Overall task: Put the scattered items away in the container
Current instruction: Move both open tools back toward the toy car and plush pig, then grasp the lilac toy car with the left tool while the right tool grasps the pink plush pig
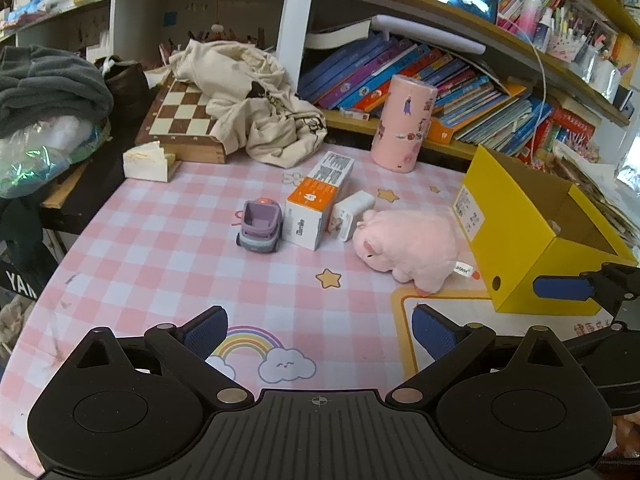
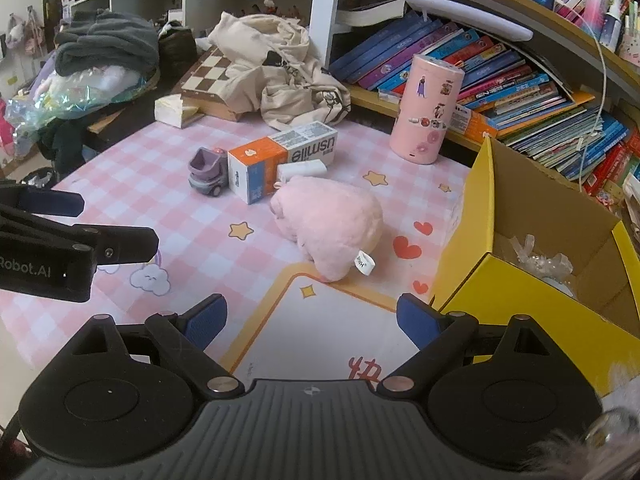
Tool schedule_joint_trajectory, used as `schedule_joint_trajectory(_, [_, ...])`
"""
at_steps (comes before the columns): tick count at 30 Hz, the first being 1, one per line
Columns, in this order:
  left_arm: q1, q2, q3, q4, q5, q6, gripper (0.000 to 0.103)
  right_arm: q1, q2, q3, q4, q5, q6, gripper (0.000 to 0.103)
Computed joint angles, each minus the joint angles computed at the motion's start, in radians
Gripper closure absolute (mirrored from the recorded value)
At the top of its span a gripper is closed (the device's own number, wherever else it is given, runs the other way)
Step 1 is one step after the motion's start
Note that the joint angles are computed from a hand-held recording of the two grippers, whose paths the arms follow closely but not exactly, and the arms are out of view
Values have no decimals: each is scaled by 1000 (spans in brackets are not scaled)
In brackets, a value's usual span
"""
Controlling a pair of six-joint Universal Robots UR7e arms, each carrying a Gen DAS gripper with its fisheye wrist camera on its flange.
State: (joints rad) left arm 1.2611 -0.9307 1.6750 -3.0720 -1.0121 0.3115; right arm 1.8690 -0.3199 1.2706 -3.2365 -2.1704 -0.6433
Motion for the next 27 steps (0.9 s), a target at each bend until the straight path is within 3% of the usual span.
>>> schedule_joint_trajectory(5, [7,31,-45,8,19,-5,3,-9,22,-42,21,10,-38,12])
schedule_joint_trajectory(14, [25,97,-148,31,54,9,3,-30,63,-151,120,19,-24,12])
schedule_joint_trajectory(18, [38,135,-210,36,52,46,5,-32,98,-216,145,17,-72,12])
schedule_joint_trajectory(24, [58,218,-337,26,68,96,21,-40,148,-307,144,52,-148,12])
schedule_joint_trajectory(27, [66,263,-406,47,84,114,23,-44,177,-367,168,50,-171,13])
